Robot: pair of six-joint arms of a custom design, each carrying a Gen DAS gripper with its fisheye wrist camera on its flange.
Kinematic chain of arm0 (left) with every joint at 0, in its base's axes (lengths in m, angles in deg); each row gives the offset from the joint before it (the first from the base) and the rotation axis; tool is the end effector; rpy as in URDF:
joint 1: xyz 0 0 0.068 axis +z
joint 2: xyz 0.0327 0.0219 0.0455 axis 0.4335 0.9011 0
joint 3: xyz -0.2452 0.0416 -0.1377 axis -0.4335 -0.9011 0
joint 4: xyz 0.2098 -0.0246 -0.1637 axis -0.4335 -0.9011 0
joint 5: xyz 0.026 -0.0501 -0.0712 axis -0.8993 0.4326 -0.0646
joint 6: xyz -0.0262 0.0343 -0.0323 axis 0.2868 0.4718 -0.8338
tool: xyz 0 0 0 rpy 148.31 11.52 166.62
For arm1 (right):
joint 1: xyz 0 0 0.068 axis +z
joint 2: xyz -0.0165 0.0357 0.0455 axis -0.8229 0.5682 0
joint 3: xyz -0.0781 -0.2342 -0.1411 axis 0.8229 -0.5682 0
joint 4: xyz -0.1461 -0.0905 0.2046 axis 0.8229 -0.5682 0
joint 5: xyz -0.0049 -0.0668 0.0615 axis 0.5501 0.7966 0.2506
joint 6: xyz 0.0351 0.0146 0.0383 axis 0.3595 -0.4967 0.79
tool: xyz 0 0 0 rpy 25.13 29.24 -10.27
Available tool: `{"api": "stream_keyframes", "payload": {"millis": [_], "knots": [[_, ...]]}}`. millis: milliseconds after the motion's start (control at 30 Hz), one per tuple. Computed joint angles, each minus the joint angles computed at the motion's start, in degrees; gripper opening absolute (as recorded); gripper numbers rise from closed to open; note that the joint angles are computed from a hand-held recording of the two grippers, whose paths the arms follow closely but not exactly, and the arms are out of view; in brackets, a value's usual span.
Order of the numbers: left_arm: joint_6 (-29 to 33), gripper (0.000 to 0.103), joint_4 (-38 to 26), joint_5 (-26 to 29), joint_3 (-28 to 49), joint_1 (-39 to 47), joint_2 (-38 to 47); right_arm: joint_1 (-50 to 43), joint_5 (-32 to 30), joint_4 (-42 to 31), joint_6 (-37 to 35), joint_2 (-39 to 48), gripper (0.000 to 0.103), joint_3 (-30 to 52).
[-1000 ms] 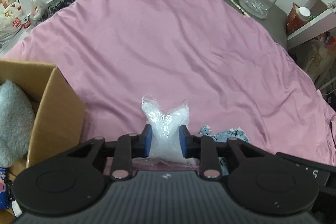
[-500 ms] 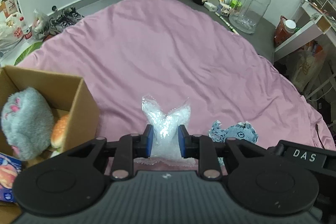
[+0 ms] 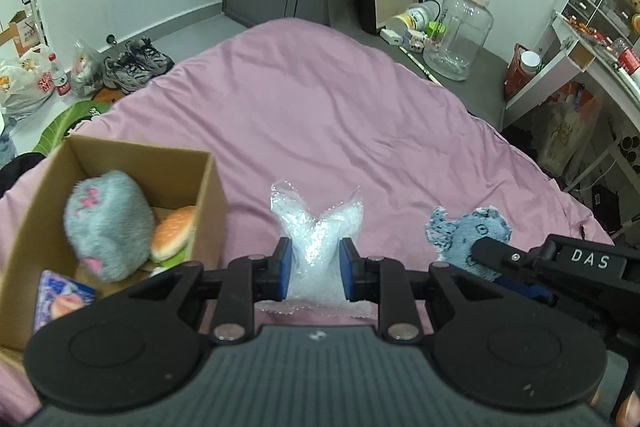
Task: Organize soft objects
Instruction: 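Carry the bubble-wrap bag with the left gripper while the right carries the blue-grey plush to the box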
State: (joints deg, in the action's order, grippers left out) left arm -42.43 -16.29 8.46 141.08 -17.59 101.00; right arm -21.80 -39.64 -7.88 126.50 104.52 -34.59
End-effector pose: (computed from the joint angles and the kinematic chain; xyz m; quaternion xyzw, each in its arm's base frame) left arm 0.1833 -0.1520 0.2834 -0.1634 0.9358 -0.0438 0.3094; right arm 0.2290 0.1552 0.2528 0.1121 0.9078 0.2930 0.2783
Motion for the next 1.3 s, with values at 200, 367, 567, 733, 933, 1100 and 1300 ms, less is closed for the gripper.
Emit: {"api": "stream_keyframes", "payload": {"millis": [200,367,567,733,933,1100,1300], "knots": [[-2.79,0.024,-6.49,-2.12,0.67,-2.37,-4.89,3.44,3.22,-2.11,-0.39,-3.3,0.016,-0.1],[-5.09,0.024,-11.15,-4.0,1.95,-4.04,-7.92,7.08,5.53,-3.87,-0.36,-5.4,0.016,0.78],[-7.98,0.024,-16.17,-6.87,3.38,-6.96,-10.13,13.27,10.72,-6.86,0.65,-7.85,0.016,2.22],[-9.34,0.024,-19.28,-7.47,3.36,-7.27,-12.45,17.69,14.04,-8.26,0.08,-5.85,0.016,4.54],[-8.16,0.024,-21.73,-6.86,2.17,-4.74,-15.91,22.1,15.11,-6.84,-0.87,-3.03,0.016,7.27],[-4.2,0.024,-21.69,-4.78,0.8,0.31,-19.18,25.06,16.45,-5.27,-1.59,-0.07,0.016,9.4],[1.33,0.024,-19.28,-0.73,-2.62,7.59,-23.51,27.34,17.69,-5.92,-1.94,3.06,0.016,11.67]]}}
